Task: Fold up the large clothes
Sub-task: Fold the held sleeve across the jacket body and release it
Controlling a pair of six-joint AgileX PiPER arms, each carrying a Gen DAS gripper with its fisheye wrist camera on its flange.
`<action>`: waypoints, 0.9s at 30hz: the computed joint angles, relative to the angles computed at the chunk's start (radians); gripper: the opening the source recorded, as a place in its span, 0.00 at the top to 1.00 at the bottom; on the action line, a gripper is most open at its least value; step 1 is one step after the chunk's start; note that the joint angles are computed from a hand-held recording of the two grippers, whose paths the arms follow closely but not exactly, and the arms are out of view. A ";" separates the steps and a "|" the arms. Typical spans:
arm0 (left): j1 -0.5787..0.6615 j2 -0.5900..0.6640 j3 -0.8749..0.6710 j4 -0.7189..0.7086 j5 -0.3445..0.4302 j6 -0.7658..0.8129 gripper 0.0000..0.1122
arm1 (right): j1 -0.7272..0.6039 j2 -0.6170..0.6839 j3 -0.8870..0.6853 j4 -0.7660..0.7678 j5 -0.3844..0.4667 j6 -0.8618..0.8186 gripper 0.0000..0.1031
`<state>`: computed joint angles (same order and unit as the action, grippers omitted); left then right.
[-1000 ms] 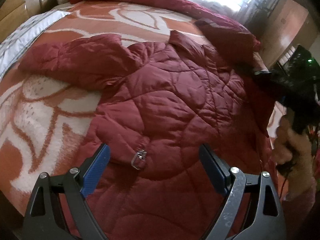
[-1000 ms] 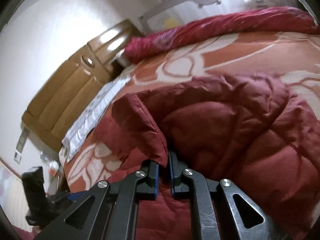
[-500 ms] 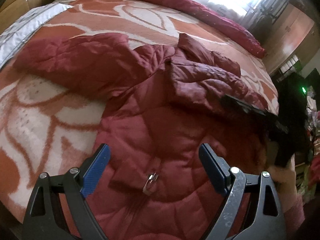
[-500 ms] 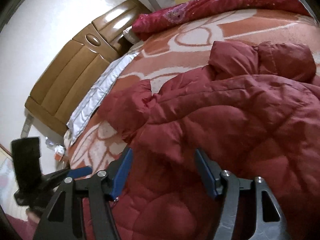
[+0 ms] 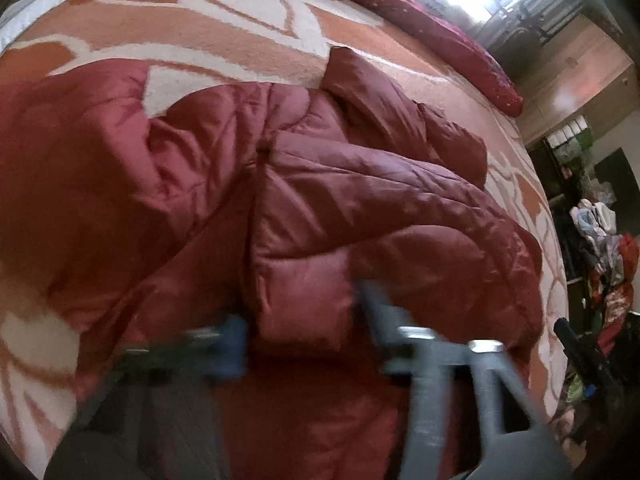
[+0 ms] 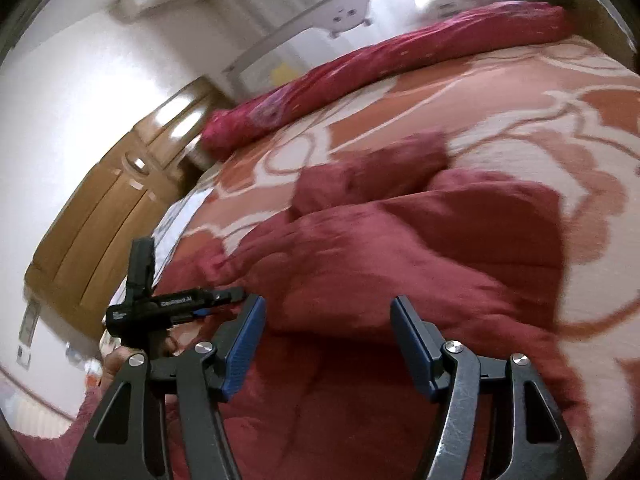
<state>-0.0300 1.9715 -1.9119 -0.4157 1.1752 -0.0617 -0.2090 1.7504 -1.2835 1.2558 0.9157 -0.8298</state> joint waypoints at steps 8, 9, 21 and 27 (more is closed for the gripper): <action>0.033 -0.137 0.121 0.096 -0.053 0.113 0.83 | -0.061 0.026 -0.024 -0.121 -0.096 0.063 0.35; 0.023 -0.128 0.122 0.124 -0.044 0.128 0.83 | -0.041 0.047 -0.054 -0.159 -0.110 0.081 0.35; 0.021 -0.267 0.271 0.240 -0.135 0.074 0.62 | 0.176 0.196 -0.164 -0.547 -0.283 0.277 0.36; -0.048 -0.210 0.120 0.126 -0.099 0.121 0.62 | 0.190 0.187 -0.152 -0.567 -0.297 0.295 0.36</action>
<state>-0.0782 1.7620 -1.7920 -0.2895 1.0764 0.0594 -0.0187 1.9370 -1.4354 0.6892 0.6183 -0.5349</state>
